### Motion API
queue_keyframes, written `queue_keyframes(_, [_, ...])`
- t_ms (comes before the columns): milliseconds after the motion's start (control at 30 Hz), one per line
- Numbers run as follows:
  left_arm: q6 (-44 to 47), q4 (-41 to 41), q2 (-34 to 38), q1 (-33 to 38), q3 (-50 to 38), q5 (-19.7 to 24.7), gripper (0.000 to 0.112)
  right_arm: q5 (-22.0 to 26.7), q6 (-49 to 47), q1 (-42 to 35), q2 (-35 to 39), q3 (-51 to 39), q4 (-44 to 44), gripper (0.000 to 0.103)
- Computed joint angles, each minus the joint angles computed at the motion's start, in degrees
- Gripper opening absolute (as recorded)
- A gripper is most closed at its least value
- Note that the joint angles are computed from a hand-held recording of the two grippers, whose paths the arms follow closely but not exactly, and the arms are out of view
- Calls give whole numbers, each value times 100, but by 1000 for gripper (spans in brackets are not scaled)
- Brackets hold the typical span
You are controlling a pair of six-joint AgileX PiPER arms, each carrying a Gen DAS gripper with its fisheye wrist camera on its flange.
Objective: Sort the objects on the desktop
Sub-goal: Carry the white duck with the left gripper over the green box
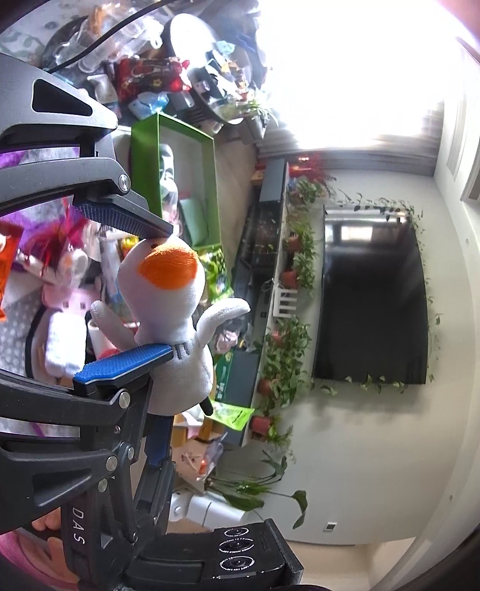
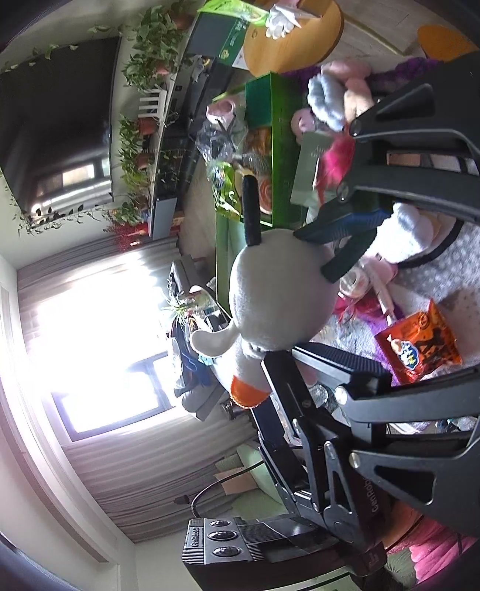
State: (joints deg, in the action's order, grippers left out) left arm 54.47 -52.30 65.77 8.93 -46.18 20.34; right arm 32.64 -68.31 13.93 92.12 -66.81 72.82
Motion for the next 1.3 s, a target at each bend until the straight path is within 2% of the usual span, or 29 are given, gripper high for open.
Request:
queue_keyframes(267, [1221, -1127, 333, 700, -58, 363, 58, -129, 754, 366, 501, -709, -684, 56])
queue_keyframes(533, [1713, -1592, 792, 1155, -376, 598, 58, -103, 1740, 680, 1032, -1627, -1603, 56])
queue_keyframes(867, [1961, -1731, 1306, 1503, -929, 690, 58, 175, 2584, 925, 1836, -2973, -2310, 56])
queue_keyframes(1100, [1685, -1405, 1690, 1573, -1521, 721, 58, 505, 3217, 1000, 2438, -4107, -2761, 56])
queue_keyframes(1300, [1314, -1076, 2090, 1591, -2124, 728, 58, 951, 3775, 1009, 3126, -5426, -3108, 56])
